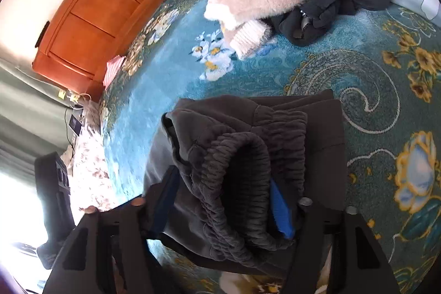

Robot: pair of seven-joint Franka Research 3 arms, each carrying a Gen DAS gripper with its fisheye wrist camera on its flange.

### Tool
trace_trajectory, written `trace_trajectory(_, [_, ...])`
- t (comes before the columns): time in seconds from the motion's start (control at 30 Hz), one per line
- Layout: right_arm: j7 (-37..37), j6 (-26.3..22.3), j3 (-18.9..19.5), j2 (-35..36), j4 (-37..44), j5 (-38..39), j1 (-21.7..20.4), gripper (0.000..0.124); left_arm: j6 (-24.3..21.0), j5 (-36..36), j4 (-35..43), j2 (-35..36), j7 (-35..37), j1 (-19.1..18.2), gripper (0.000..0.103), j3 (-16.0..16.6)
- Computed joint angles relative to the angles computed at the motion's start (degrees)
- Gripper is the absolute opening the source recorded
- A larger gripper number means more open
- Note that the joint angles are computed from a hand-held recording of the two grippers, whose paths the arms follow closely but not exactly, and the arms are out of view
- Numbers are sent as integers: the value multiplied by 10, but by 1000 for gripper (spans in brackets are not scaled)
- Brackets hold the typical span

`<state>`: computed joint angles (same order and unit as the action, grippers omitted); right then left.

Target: Fold clothes

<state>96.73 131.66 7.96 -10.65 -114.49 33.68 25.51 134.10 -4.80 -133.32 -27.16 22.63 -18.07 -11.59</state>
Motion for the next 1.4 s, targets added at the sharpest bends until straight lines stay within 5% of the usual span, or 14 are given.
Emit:
trace_trajectory(0.07, [-2, -13, -1, -1, 11, -7, 0, 20, 86, -40, -56, -36, -12, -9, 76, 14])
trace_trajectory(0.2, [-60, -15, -24, -18, 19, 79, 2, 15, 289, -134, -163, -91, -13, -59, 76, 52])
trace_trajectory(0.27, [-89, -12, -36, -29, 27, 118, -1, 15, 325, -132, -176, -98, -20, -77, 76, 64])
trace_trajectory(0.43, [-93, 0, -50, -56, 20, 114, -30, 15, 222, -116, -115, -54, -7, -91, 76, 82])
trace_trajectory(0.63, [-26, -28, -46, -58, -59, 96, -52, 16, 61, -113, -34, -3, 17, -54, 78, 56])
trace_trajectory(0.83, [5, -10, -44, -53, -95, 102, -54, 21, 26, -102, -15, 2, 9, -22, 83, 28])
trace_trajectory(1.07, [9, -34, -33, -75, -69, 1, -67, 32, 60, -47, -20, -47, -9, -7, 81, 2])
trace_trajectory(1.2, [34, -17, -24, -93, -70, -48, -75, 35, 41, 0, 69, 27, 61, -19, 81, -1])
trace_trajectory(1.4, [-52, -17, -27, -73, -37, -2, -31, 36, 7, 9, 140, 109, 153, -33, 81, -17])
